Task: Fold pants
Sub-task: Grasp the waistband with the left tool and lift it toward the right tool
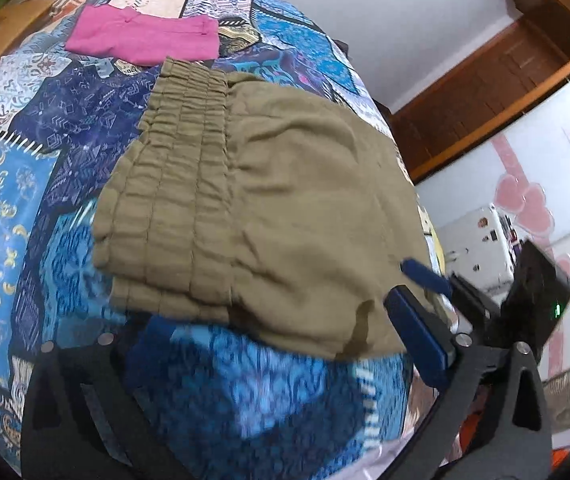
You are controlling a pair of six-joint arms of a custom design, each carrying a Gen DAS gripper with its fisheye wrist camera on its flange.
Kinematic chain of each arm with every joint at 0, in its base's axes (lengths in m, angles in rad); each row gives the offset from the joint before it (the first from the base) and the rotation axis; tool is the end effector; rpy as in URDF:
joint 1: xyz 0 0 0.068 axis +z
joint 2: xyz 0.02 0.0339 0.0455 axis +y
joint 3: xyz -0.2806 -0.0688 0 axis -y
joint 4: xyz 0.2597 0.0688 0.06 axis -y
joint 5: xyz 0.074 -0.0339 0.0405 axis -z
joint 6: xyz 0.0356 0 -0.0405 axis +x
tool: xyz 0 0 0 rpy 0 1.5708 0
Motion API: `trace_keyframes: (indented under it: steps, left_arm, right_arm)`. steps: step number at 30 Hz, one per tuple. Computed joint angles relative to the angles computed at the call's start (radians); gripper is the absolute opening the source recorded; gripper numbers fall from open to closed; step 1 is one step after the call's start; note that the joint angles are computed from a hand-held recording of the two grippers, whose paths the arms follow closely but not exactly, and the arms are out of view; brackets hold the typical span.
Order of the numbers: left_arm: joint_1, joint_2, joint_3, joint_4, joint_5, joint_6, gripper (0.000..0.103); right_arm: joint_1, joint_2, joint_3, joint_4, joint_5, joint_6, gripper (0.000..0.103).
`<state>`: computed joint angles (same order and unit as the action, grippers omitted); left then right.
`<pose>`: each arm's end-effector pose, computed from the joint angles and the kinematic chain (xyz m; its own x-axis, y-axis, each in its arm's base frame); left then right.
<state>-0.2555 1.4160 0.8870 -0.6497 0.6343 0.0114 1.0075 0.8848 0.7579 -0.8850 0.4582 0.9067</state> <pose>0.2563 -0.0888 0.2166 -0.8892 0.2418 -0.3883 0.4328 0.7194 -0.5432 0.1007 0.1299 0.2675 -0.7775 0.0915 -0.6221 -0.0337 0.9819 0.1864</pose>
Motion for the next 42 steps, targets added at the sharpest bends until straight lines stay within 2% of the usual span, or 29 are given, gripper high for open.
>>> trace_keyframes:
  steps: [3, 5, 10, 13, 16, 19, 22, 25, 31, 36, 42]
  left_arm:
    - [-0.008, 0.052, 0.046, 0.012, 0.002, -0.044, 0.102]
    - [-0.005, 0.077, 0.07, 0.022, 0.005, -0.071, 0.096]
    - [-0.037, 0.08, 0.092, 0.037, -0.109, -0.072, 0.057]
    - [-0.057, 0.04, 0.065, 0.082, -0.19, -0.065, 0.043]
    - [-0.095, -0.042, 0.018, 0.128, -0.289, -0.045, 0.04]
    - [-0.13, -0.114, -0.015, 0.159, -0.37, -0.017, 0.039]
    - [-0.146, -0.191, -0.039, 0.159, -0.422, 0.017, 0.038]
    - [-0.162, -0.274, -0.06, 0.153, -0.482, 0.063, 0.038]
    - [-0.213, -0.369, -0.084, 0.147, -0.585, 0.132, 0.038]
    - [-0.221, -0.381, -0.062, 0.125, -0.577, 0.13, 0.037]
    - [-0.318, -0.376, -0.008, 0.116, -0.623, 0.09, 0.037]
  right_arm:
    - [0.011, -0.009, -0.009, 0.005, 0.007, 0.003, 0.061]
    - [0.012, -0.006, -0.01, 0.011, 0.01, 0.004, 0.061]
    - [0.003, -0.008, -0.011, 0.016, 0.0, -0.002, 0.061]
    - [-0.003, 0.005, 0.003, 0.004, -0.006, 0.003, 0.061]
    - [-0.033, 0.026, 0.037, -0.024, -0.044, -0.007, 0.061]
    - [-0.104, 0.008, 0.068, -0.014, -0.126, -0.048, 0.061]
    - [-0.13, 0.024, 0.106, 0.011, -0.12, -0.062, 0.061]
    - [-0.141, 0.105, 0.154, 0.029, -0.101, -0.089, 0.061]
    - [-0.12, 0.259, 0.162, 0.123, -0.193, -0.128, 0.061]
    - [-0.088, 0.205, 0.137, 0.113, -0.16, -0.082, 0.061]
    - [0.0, 0.026, 0.114, -0.105, -0.02, 0.048, 0.061]
